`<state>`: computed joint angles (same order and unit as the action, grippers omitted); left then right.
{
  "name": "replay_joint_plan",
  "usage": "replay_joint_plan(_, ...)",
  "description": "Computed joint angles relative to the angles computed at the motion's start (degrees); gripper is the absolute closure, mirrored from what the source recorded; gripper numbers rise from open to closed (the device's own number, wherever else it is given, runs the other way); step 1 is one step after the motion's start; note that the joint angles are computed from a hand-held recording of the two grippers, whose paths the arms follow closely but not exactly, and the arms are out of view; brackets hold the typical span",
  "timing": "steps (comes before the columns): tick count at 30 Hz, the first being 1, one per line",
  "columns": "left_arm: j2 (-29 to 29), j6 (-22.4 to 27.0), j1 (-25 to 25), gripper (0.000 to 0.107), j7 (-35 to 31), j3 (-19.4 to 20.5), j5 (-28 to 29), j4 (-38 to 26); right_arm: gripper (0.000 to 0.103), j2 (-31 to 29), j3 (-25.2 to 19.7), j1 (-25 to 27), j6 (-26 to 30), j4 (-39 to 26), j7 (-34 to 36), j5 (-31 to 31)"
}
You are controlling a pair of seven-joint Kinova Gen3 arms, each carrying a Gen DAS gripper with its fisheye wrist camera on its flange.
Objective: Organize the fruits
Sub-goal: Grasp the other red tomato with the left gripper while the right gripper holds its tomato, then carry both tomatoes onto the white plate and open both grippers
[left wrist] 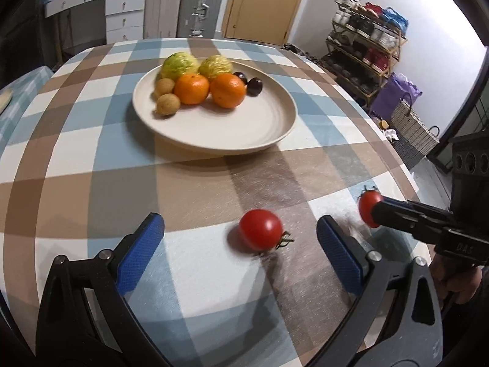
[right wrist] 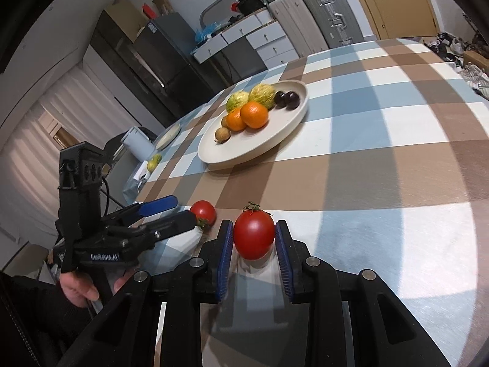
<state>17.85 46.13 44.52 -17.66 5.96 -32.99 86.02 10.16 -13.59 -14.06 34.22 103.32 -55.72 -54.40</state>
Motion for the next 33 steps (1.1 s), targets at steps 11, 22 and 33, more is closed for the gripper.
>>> replay_joint_plan(11, 2.58, 1.8, -1.08, 0.061, -7.62, 0.79, 5.35, -4.39, 0.074, -3.54, 2.14, 1.78, 0.82, 3.81, 8.08, -7.02)
replay_joint_plan(22, 1.69, -0.06, -1.72, 0.081, -11.27, 0.28, 8.48, -3.64, 0.074, -4.5, 3.26, 0.31, 0.32, 4.7, 9.27, -7.56)
replay_joint_plan(33, -0.27, -5.44, -2.87, 0.081, -12.98, 0.53, 9.97, -0.51, 0.074, -3.57, 2.76, -1.15, -0.17, 1.89, 2.63, -0.9)
